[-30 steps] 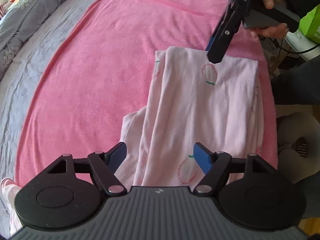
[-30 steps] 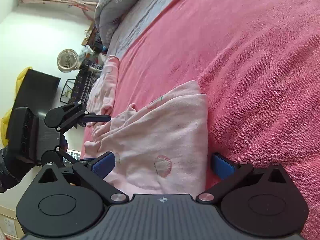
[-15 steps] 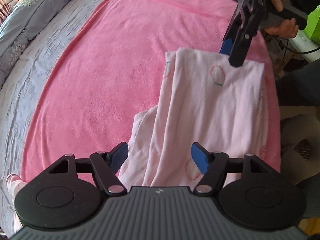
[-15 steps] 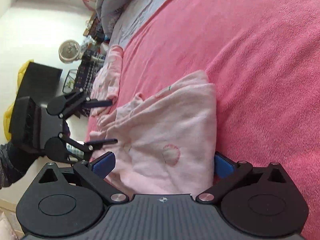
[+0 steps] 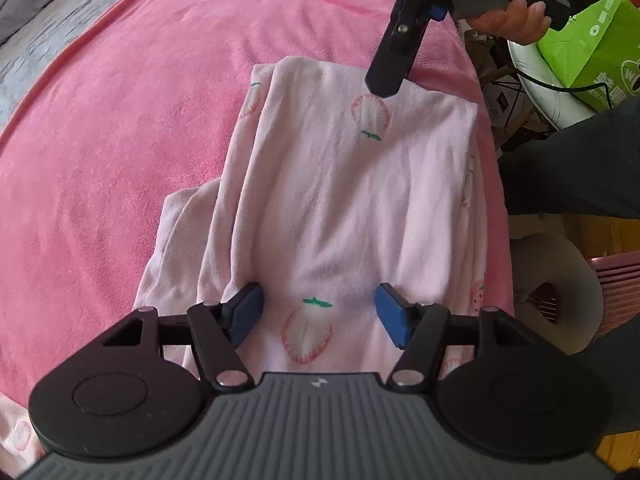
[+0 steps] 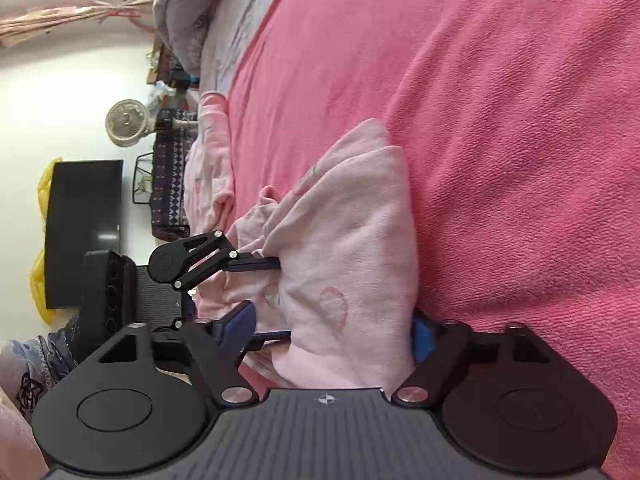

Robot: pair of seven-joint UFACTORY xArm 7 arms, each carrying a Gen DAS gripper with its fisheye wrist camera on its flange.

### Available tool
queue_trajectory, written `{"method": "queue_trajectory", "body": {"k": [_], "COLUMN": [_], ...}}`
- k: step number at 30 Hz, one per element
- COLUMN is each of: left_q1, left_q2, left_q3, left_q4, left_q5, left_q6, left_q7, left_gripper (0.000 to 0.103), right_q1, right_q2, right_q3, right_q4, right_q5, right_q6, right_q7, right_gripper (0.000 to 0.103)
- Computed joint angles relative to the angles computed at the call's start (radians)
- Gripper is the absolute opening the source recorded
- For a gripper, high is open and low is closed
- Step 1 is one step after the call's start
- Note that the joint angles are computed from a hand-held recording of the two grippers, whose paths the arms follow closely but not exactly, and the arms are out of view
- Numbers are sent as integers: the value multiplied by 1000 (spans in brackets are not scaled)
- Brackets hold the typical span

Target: Fold clothes

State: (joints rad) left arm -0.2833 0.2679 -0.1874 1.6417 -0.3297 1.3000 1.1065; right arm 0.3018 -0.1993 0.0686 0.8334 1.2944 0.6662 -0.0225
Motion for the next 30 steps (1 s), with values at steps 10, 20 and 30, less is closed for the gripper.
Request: {"method": "queue_trajectory", "body": {"k": [10,20,30], "left_q1": [-10,139,239], "left_q2": [-165,-482,-743], "left_q3": [54,134,194], "left_q4": [-159,-373,-605], "left_q5": [209,350,345], "left_q6": [-107,-122,-131], "left_q7": [-223,-483,-551], "left_gripper": [79,81,81], "right_q1": [32,91,325], "right_q2": [50,546,1099], "right_q3": [28,158,51], "right_q4": [149,756,1527], "right_q5": [11,-41,-679], "right_q6": [-11,-33,142], "right_q7": [92,77,530], "right_gripper": [18,17,21]}}
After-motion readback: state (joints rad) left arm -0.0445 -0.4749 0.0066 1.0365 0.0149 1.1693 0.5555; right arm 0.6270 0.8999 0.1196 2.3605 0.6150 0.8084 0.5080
